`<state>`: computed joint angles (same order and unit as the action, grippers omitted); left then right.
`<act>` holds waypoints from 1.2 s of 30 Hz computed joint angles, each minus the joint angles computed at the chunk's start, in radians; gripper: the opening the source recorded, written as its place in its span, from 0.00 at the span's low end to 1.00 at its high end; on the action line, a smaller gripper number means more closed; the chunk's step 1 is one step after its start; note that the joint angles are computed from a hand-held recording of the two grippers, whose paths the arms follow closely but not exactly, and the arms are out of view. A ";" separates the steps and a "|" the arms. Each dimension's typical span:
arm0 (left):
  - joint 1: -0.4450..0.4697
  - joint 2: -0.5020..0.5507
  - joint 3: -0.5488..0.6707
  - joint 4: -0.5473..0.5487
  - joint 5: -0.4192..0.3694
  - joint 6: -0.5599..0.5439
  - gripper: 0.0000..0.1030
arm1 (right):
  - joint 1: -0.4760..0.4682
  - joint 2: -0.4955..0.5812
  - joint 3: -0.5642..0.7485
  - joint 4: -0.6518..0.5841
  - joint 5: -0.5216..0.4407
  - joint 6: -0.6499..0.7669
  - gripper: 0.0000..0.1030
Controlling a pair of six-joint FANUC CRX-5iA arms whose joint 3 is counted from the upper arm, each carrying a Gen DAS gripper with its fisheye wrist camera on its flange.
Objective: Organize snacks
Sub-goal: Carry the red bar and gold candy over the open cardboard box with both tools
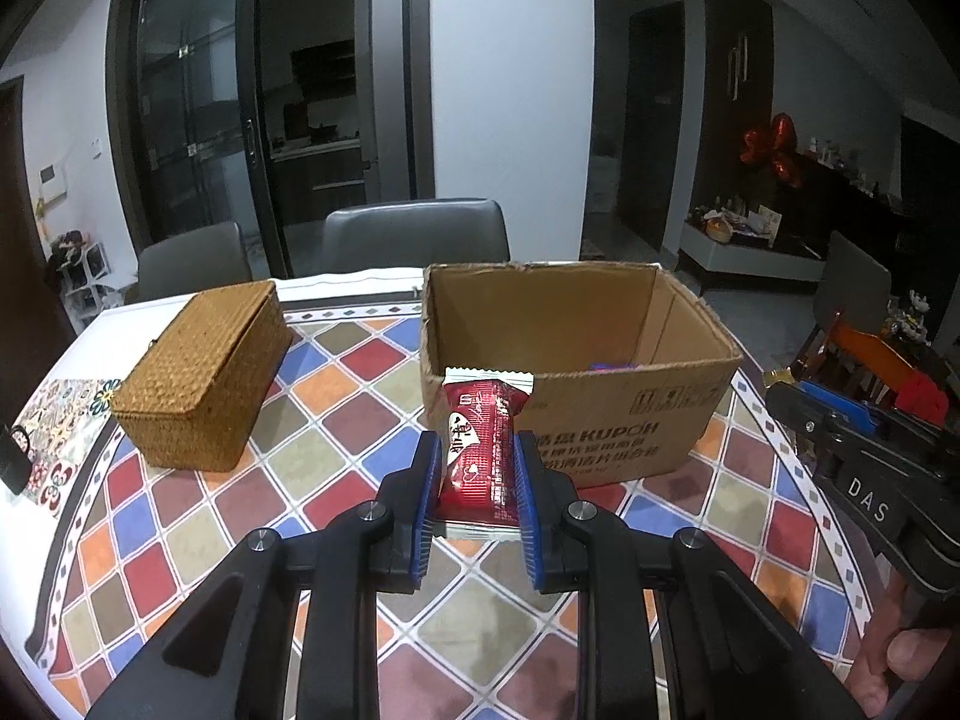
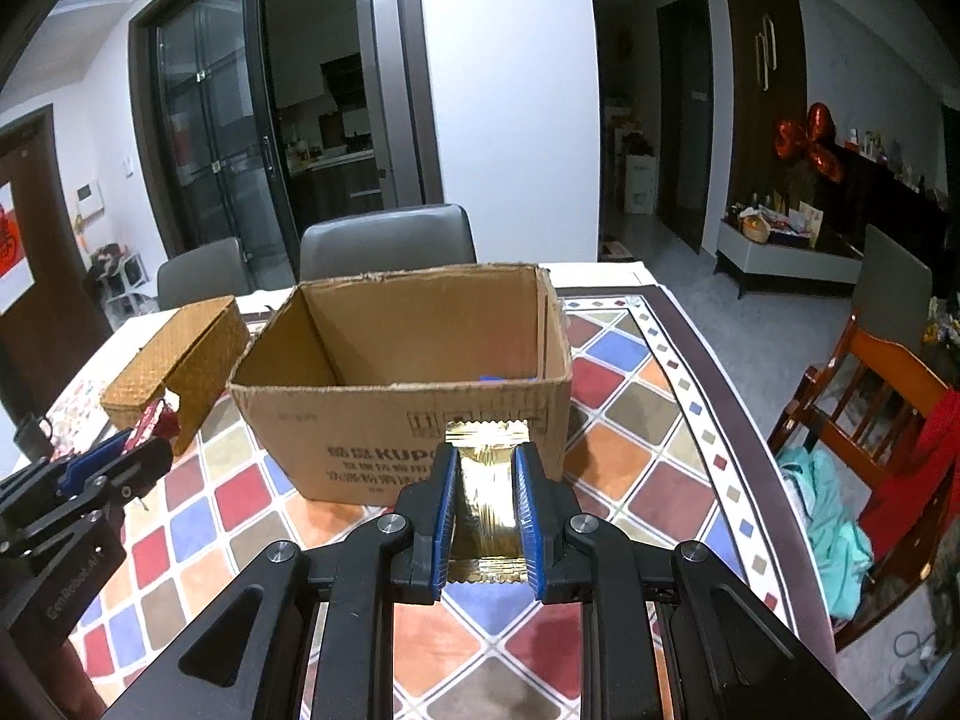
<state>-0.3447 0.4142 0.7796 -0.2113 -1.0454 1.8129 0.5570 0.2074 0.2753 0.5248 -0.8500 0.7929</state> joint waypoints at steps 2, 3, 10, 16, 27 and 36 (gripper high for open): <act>-0.001 0.011 0.021 0.003 -0.005 -0.006 0.24 | -0.002 0.003 0.008 0.003 0.001 0.001 0.20; -0.002 0.016 0.030 0.004 -0.008 -0.009 0.24 | -0.003 0.005 0.012 0.003 0.000 0.003 0.20; -0.002 0.054 0.100 0.017 -0.024 -0.031 0.24 | -0.014 0.018 0.047 0.001 0.001 0.018 0.20; 0.000 0.095 0.167 0.033 -0.040 -0.057 0.24 | -0.021 0.040 0.089 -0.004 -0.006 0.033 0.20; 0.005 0.189 0.321 0.059 -0.092 -0.097 0.24 | -0.038 0.086 0.165 -0.018 -0.008 0.065 0.20; 0.009 0.285 0.475 0.077 -0.150 -0.121 0.24 | -0.051 0.125 0.221 -0.034 -0.010 0.092 0.20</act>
<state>-0.3353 0.6992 1.2549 -0.1344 -1.1958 1.6917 0.5059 0.3320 0.4967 0.4904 -0.8605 0.8853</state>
